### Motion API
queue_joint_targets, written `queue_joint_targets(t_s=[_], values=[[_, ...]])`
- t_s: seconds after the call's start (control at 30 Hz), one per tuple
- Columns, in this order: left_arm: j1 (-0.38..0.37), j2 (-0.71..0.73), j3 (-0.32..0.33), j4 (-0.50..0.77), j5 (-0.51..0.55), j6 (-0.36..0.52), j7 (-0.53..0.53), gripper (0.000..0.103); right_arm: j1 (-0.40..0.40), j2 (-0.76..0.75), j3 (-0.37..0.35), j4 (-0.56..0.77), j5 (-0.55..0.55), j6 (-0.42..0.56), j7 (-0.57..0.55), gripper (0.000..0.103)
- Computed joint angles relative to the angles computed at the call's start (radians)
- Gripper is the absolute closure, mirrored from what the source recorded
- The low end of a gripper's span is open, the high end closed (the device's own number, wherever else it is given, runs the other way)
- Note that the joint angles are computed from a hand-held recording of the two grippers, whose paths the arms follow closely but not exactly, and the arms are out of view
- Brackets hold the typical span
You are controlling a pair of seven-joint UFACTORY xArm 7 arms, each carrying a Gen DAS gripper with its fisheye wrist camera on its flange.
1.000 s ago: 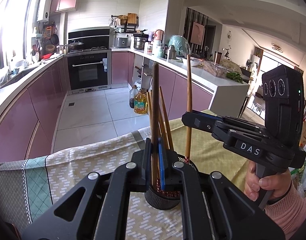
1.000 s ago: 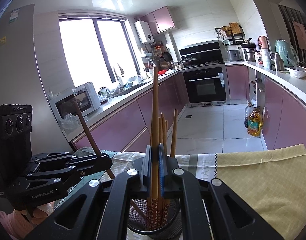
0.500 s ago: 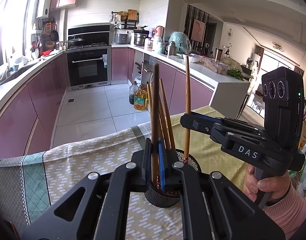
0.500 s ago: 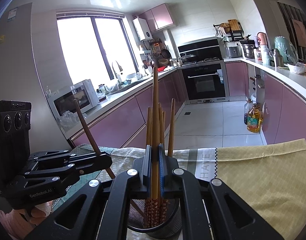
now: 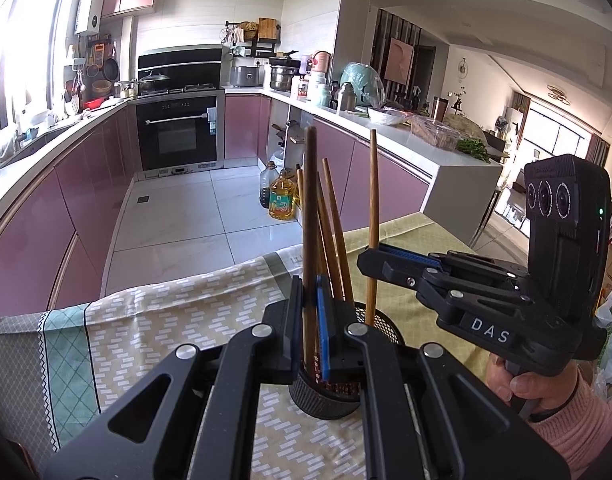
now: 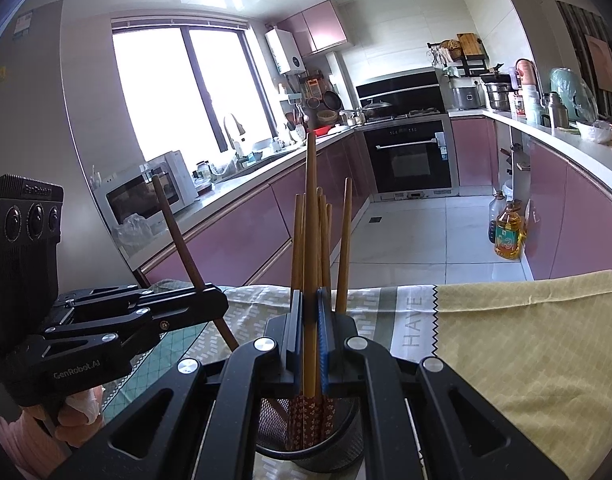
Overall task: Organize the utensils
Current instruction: 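Lower the chopstick into the mesh cup with the right gripper while the left gripper holds its own there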
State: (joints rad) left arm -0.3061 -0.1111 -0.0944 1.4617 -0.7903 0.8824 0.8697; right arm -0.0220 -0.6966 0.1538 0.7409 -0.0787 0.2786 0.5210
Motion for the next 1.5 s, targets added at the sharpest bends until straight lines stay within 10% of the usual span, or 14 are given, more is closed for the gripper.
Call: queue_joint_targets(t_s=[1.5], values=[[0.001,0.142,-0.067,0.121,0.095,-0.035,-0.125,0.095,0.016,0.037,-0.026,0.005,0.019,0.014,-0.007,0.097]])
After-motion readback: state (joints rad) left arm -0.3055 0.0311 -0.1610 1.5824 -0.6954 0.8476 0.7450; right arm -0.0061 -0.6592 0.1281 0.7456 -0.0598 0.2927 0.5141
